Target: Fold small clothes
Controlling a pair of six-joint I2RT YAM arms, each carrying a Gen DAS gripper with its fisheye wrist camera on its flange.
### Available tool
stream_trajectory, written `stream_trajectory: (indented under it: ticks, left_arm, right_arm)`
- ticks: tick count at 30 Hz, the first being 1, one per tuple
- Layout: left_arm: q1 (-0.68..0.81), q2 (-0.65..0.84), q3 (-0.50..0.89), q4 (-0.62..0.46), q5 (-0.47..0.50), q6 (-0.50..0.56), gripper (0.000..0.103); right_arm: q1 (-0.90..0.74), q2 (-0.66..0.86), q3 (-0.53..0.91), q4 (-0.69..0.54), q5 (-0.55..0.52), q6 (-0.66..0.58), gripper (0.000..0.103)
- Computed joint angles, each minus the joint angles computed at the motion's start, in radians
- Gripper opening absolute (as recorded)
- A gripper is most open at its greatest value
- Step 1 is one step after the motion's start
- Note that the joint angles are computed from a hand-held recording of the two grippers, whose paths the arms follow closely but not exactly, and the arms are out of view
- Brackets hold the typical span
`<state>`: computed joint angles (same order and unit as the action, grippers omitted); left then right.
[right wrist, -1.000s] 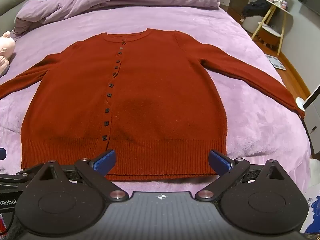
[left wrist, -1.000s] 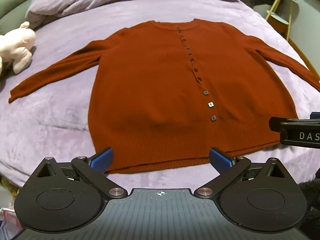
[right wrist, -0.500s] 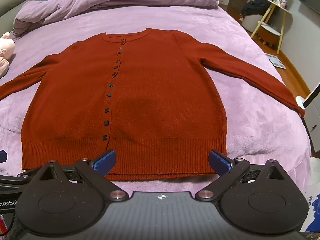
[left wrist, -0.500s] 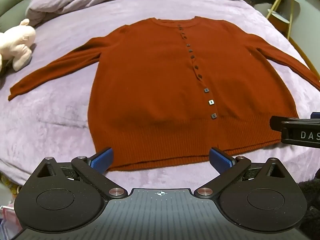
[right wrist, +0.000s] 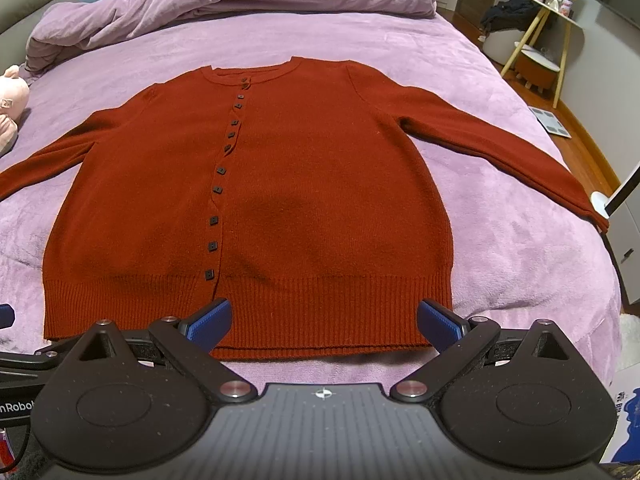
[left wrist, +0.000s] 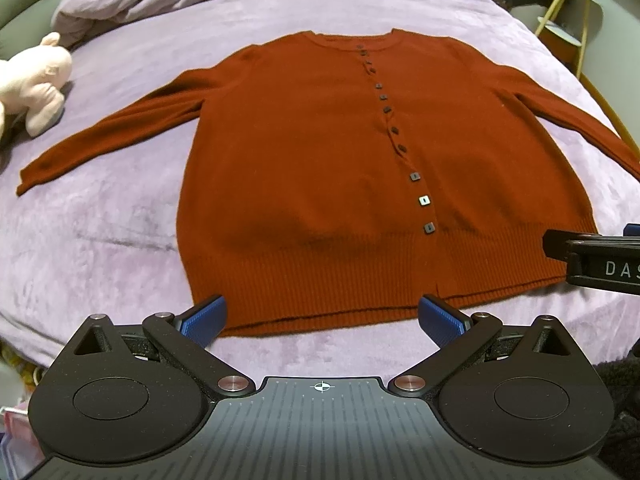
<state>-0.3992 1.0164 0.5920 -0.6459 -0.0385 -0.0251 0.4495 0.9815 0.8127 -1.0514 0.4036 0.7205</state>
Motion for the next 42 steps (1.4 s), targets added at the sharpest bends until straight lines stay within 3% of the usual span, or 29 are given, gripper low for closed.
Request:
stream_trajectory:
  ticks: [42]
  left_arm:
    - [-0.005,0.006,0.011,-0.023,-0.003,-0.007,0.103]
  right_arm:
    - [-0.012,0.003,0.005,-0.002,-0.008,-0.003,0.099]
